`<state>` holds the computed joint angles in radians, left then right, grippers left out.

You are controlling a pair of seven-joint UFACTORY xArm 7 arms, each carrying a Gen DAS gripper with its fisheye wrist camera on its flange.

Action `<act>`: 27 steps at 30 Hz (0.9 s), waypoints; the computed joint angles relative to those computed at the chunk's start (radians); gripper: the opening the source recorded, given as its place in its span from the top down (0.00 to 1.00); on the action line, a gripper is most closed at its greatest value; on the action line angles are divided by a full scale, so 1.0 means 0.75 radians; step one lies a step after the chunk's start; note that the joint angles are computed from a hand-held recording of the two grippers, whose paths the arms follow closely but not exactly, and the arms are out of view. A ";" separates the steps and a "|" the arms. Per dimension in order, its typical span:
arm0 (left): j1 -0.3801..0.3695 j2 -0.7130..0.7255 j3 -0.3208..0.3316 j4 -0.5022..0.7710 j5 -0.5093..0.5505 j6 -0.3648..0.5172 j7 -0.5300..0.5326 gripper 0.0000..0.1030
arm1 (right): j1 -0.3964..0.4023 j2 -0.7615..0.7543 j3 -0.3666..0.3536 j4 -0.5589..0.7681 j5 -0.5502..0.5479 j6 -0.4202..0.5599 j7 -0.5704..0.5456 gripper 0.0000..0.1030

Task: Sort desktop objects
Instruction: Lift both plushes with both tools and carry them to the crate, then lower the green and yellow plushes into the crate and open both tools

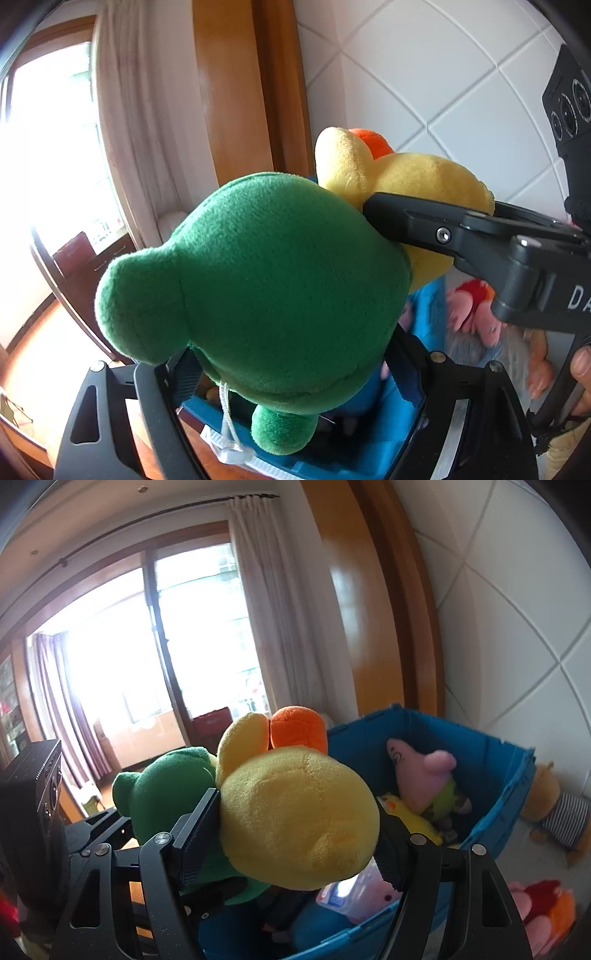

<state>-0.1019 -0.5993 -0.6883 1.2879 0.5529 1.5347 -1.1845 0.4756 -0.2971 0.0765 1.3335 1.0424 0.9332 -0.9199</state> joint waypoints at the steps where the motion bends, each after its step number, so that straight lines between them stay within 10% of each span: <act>1: -0.029 -0.021 0.040 -0.044 -0.024 -0.028 0.011 0.17 | -0.002 0.005 0.016 -0.012 -0.016 -0.017 0.029 0.28; 14: -0.153 -0.139 0.275 -0.360 -0.205 -0.270 0.169 0.05 | 0.005 0.063 0.091 -0.088 -0.240 -0.146 0.292 0.25; 27: -0.138 -0.218 0.231 -0.355 -0.224 -0.172 0.140 0.00 | 0.045 0.013 0.094 -0.110 -0.341 -0.267 0.409 0.09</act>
